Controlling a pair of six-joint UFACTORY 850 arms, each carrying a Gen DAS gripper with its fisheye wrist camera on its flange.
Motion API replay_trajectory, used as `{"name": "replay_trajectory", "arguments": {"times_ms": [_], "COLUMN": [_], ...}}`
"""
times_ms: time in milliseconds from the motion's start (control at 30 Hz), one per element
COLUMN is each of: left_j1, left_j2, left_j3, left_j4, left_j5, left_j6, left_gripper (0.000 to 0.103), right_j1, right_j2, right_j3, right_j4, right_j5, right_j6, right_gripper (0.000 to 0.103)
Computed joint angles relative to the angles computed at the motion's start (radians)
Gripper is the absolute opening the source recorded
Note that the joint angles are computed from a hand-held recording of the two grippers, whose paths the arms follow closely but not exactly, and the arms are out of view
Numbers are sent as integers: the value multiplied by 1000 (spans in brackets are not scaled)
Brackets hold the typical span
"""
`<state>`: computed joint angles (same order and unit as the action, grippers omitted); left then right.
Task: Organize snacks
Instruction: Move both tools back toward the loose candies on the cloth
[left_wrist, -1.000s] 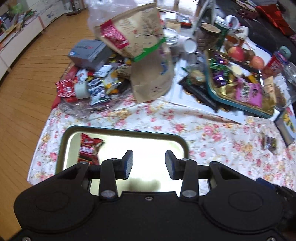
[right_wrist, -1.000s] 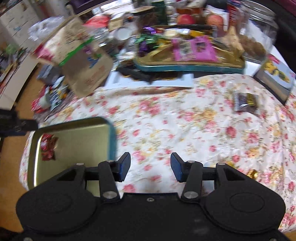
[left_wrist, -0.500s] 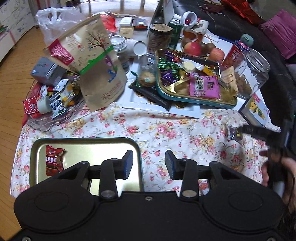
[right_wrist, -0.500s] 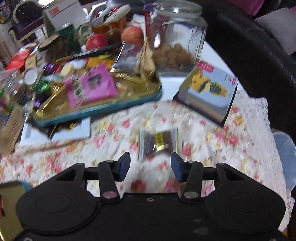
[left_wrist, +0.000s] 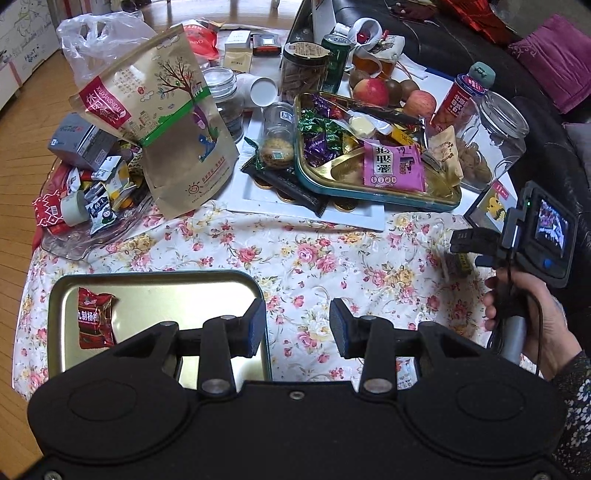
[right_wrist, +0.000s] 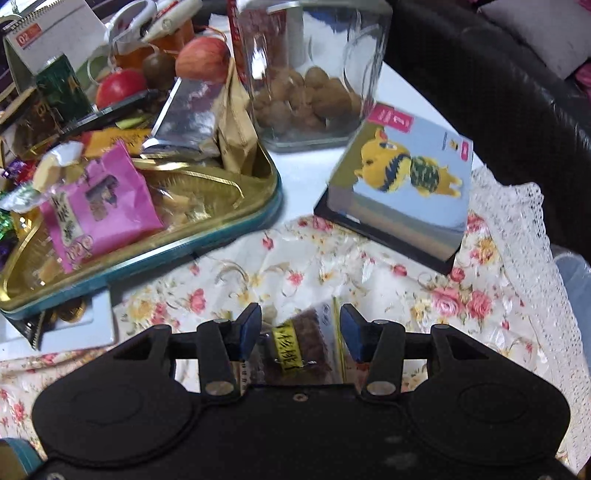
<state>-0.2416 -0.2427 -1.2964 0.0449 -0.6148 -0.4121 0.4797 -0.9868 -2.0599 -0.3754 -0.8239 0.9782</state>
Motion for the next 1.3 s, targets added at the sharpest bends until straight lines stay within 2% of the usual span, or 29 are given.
{"name": "replay_trajectory", "arguments": {"times_ms": [233,367,500,733,900,1000,1100,1167,1300], "left_j1": [-1,-1,-15,-42,-66,-89,-108,-116,-131], "left_j2": [2,-1,-4,-23,-43,-54,-65,-73,-97], "left_j3": [3,3,3,1,-1,3,6,5,-10], "left_j4": [-13,-37,-1,-19,-26,22,62,65,65], "left_j5": [-2,-11,-13,-34,-60,-73,-88,-98,-116], "left_j6": [14,41,19,83,114,89,62,61,59], "left_gripper": [48,48,48,48,48,48,48,48,48], "right_j1": [16,17,24,52,48,38,35,52,87], "right_j2": [101,161,240,466,569,592,586,566,513], "right_j3": [164,252,356,610,752,794,793,776,739], "right_j4": [45,131,196,231,520,744,880,856,761], "right_j5": [29,28,54,253,360,343,276,239,206], "right_j6": [-64,-118,-153,-164,-404,-606,-807,-844,-793], "right_gripper": [48,48,48,50,53,53,53,53,51]}}
